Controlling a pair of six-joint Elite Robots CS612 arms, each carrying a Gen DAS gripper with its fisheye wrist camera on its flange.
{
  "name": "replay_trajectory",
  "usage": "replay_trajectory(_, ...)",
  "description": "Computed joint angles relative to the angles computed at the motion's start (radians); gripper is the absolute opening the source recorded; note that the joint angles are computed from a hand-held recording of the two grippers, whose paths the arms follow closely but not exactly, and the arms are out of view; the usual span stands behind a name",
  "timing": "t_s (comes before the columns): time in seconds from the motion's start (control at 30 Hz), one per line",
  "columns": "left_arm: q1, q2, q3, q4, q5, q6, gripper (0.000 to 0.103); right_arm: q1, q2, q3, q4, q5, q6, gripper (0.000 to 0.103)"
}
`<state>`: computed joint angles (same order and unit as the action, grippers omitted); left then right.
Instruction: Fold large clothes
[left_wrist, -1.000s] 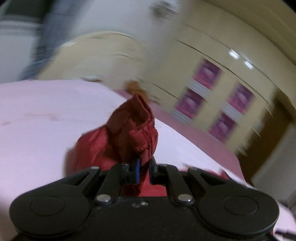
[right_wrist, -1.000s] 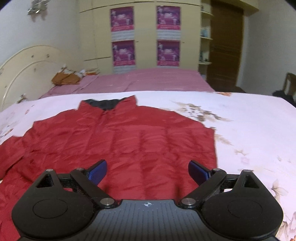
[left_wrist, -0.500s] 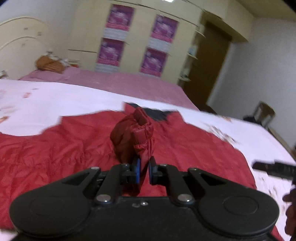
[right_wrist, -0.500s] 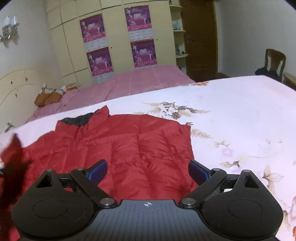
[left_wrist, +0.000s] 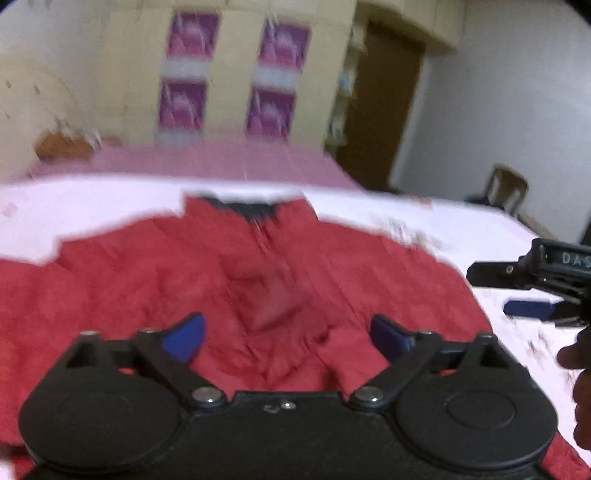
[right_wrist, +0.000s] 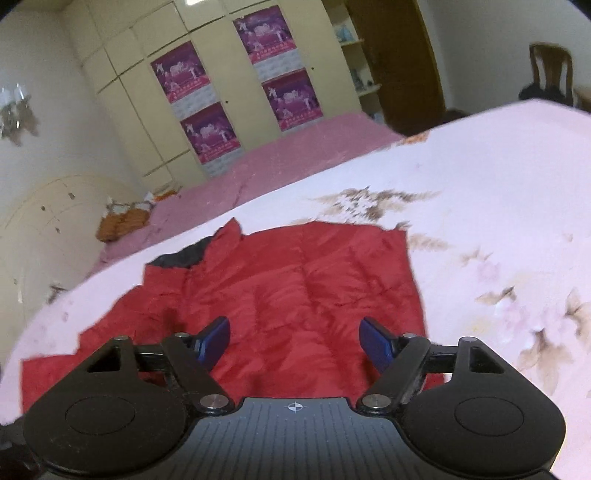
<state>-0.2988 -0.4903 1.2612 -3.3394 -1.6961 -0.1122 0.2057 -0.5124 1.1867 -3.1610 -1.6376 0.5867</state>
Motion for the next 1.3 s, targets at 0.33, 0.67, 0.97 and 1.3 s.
replay_trajectory(0.33,0.087,-0.114,0.241,-0.103,0.244,-0.077,0.080,0.016,0.049,-0.092,-0.004,0.179,0.002,0.079)
replay_trajectory(0.67,0.126,-0.087,0.225,-0.012,0.195,-0.190,0.078,0.043,0.164,-0.318,0.199,0.274,-0.032,0.051)
replay_trajectory(0.97,0.132,-0.049,0.150,0.012,0.187,-0.168,0.068,0.056,0.149,-0.302,0.092,0.172,-0.143,0.015)
replay_trajectory(1.3,0.129,-0.034,0.117,0.005,0.119,-0.099,0.055,0.037,0.040,-0.083,0.006,-0.010,-0.137,0.015)
